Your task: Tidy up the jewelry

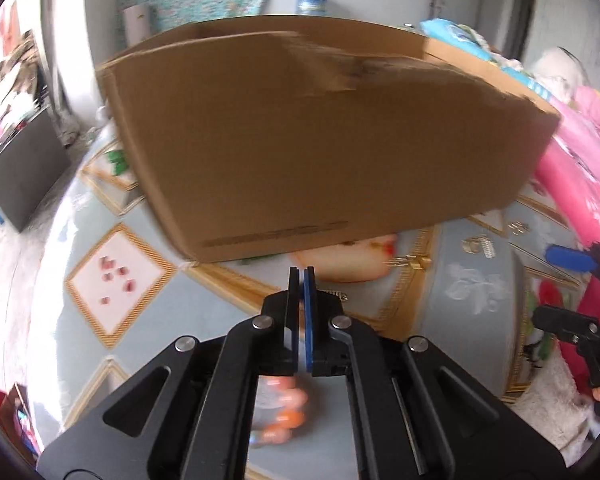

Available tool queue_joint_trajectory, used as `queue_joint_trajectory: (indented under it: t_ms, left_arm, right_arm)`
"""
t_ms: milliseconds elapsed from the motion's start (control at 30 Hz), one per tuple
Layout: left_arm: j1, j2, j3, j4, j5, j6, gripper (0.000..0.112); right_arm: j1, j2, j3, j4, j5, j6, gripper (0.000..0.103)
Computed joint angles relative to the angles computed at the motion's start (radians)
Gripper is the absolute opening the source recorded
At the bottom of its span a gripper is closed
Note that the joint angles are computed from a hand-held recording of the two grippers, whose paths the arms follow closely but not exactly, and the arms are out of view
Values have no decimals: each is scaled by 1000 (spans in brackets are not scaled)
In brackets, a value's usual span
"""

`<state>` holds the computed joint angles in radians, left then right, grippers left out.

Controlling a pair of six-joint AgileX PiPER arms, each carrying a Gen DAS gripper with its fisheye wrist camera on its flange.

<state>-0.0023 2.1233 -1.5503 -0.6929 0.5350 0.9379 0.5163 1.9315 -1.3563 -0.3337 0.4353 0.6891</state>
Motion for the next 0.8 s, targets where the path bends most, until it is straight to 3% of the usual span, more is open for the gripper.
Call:
queue_joint_trajectory:
  t_ms: [167,333,600,667,800]
  left_arm:
    - [-50,-25,61,-97,-6,142,1]
    - [-100,-77,177,-234,-58,302,1]
    - [-63,-157,296,-446,-7,541,6]
    - [-41,-193,331,-435,6,548,15]
    - [-47,-212,351,-334,7,474,19]
  right_arm:
    - [1,-9,12,-24,8,35,82]
    - [-3,-18,32,-40,-6,68,82]
    - [-9,-41,64,-44,-39,77,82]
    - [-13,-43,70,-34,-53,71,82]
    - [-20,-39,77,-7,-75,55,82]
